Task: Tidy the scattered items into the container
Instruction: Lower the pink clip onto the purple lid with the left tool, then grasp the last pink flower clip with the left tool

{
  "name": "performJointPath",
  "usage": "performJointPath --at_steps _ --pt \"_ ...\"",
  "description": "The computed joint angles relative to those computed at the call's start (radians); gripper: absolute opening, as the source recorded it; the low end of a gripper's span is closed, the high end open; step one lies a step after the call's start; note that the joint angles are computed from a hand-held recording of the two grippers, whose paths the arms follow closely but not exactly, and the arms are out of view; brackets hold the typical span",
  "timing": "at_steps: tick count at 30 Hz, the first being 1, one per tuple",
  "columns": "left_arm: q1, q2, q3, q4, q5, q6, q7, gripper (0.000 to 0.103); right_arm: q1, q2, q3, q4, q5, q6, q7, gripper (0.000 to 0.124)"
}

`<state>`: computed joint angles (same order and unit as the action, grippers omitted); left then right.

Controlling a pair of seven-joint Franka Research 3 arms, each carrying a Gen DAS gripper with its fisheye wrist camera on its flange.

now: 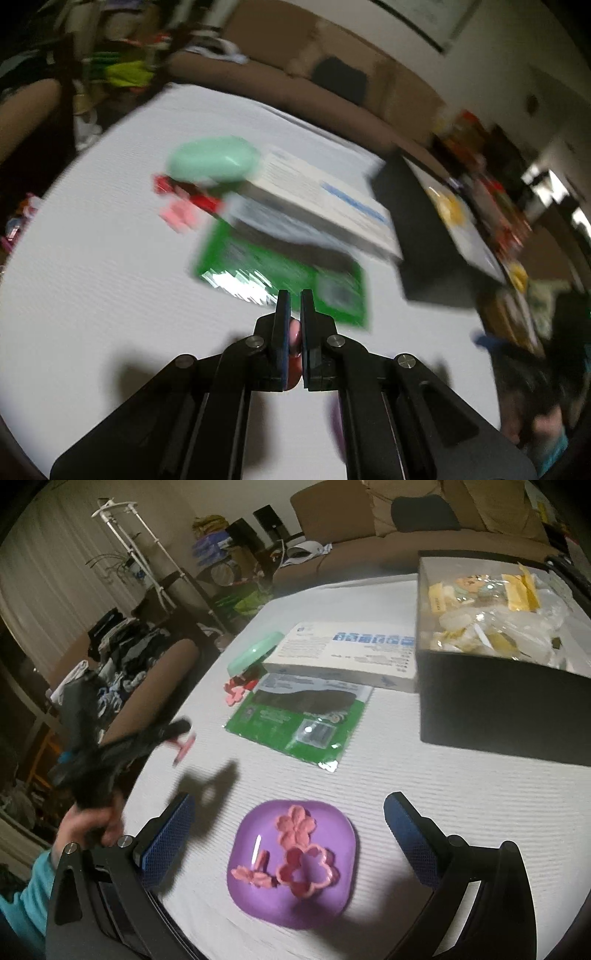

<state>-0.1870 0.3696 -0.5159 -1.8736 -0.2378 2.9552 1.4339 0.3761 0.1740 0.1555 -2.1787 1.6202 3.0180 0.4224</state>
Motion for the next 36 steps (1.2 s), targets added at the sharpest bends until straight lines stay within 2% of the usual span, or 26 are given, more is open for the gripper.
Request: performJointPath --at_steps 2,5,6,8,9,10,12,13,14,16,17,19,20,22,24,29,30,31,32,34,36 --pt "0.001 0.005 -0.053 0.000 -0.023 -0.039 0.035 0.005 0.001 -0.007 0.000 -0.015 -0.003 0.003 0.008 0.103" --pt "-0.072 0.031 -0.031 0.021 0.012 -0.088 0.030 0.005 0.004 -0.018 0.001 -0.035 0.007 0.002 0.005 0.103" --pt "-0.073 0.046 -0.042 0.032 0.000 -0.103 0.042 0.005 0.005 -0.022 0.001 -0.040 0.010 0.003 0.004 0.103" --pt "-0.099 0.054 -0.025 0.042 0.005 -0.116 0.031 0.010 0.009 -0.034 0.000 -0.052 0.023 0.004 -0.006 0.103" --pt "-0.101 0.049 -0.022 0.035 0.001 -0.104 0.030 0.027 0.011 -0.039 -0.001 -0.057 0.024 0.006 -0.006 0.103" --pt "-0.079 0.044 -0.042 0.025 -0.028 -0.081 0.047 0.047 0.013 -0.044 -0.002 -0.061 0.028 0.008 -0.010 0.103" --pt "-0.040 0.025 -0.066 -0.003 -0.078 -0.018 0.063 0.062 0.015 -0.046 -0.005 -0.062 0.044 0.007 -0.024 0.103" --pt "-0.043 0.009 -0.042 -0.014 -0.074 0.009 0.038 0.064 0.016 -0.047 -0.007 -0.062 0.051 0.006 -0.031 0.103" --pt "-0.066 -0.005 0.012 -0.017 -0.043 0.023 -0.014 0.064 0.017 -0.048 -0.008 -0.062 0.057 0.004 -0.036 0.103" --pt "-0.123 -0.009 0.138 -0.002 0.052 0.031 -0.139 0.066 0.018 -0.043 -0.011 -0.055 0.063 -0.001 -0.040 0.103" --pt "-0.165 0.005 0.221 0.024 0.118 0.023 -0.222 0.066 0.018 -0.037 -0.012 -0.049 0.062 -0.006 -0.041 0.103" --pt "-0.239 0.059 0.368 0.102 0.241 -0.011 -0.370 0.066 0.020 -0.023 -0.011 -0.034 0.050 -0.010 -0.035 0.103" --pt "-0.260 0.094 0.417 0.148 0.287 -0.029 -0.421 0.066 0.020 -0.017 -0.010 -0.029 0.040 -0.011 -0.029 0.103" --pt "-0.287 0.161 0.484 0.237 0.364 -0.053 -0.492 0.066 0.020 -0.004 -0.007 -0.016 0.030 -0.013 -0.024 0.103" --pt "-0.304 0.236 0.520 0.346 0.431 -0.100 -0.525 0.066 0.020 0.009 -0.004 -0.006 0.008 -0.009 -0.009 0.103" --pt "-0.293 0.427 0.496 0.631 0.545 -0.248 -0.473 0.064 0.004 0.036 0.003 0.002 -0.073 0.000 0.060 0.103" --pt "-0.286 0.467 0.479 0.696 0.555 -0.291 -0.452 0.054 0.000 0.039 0.005 0.001 -0.083 0.000 0.070 0.103" --pt "-0.273 0.513 0.451 0.768 0.558 -0.343 -0.417 0.020 -0.005 0.041 0.008 -0.001 -0.091 0.001 0.079 0.103" --pt "-0.283 0.548 0.458 0.823 0.533 -0.384 -0.378 0.004 -0.009 0.043 0.010 -0.003 -0.093 0.002 0.083 0.103" --pt "-0.258 0.555 0.406 0.828 0.588 -0.392 -0.385 0.004 -0.017 0.046 0.014 -0.006 -0.100 0.003 0.092 0.103" --pt "-0.253 0.519 0.394 0.767 0.578 -0.360 -0.373 0.004 -0.024 0.044 0.018 -0.011 -0.087 0.001 0.084 0.103"
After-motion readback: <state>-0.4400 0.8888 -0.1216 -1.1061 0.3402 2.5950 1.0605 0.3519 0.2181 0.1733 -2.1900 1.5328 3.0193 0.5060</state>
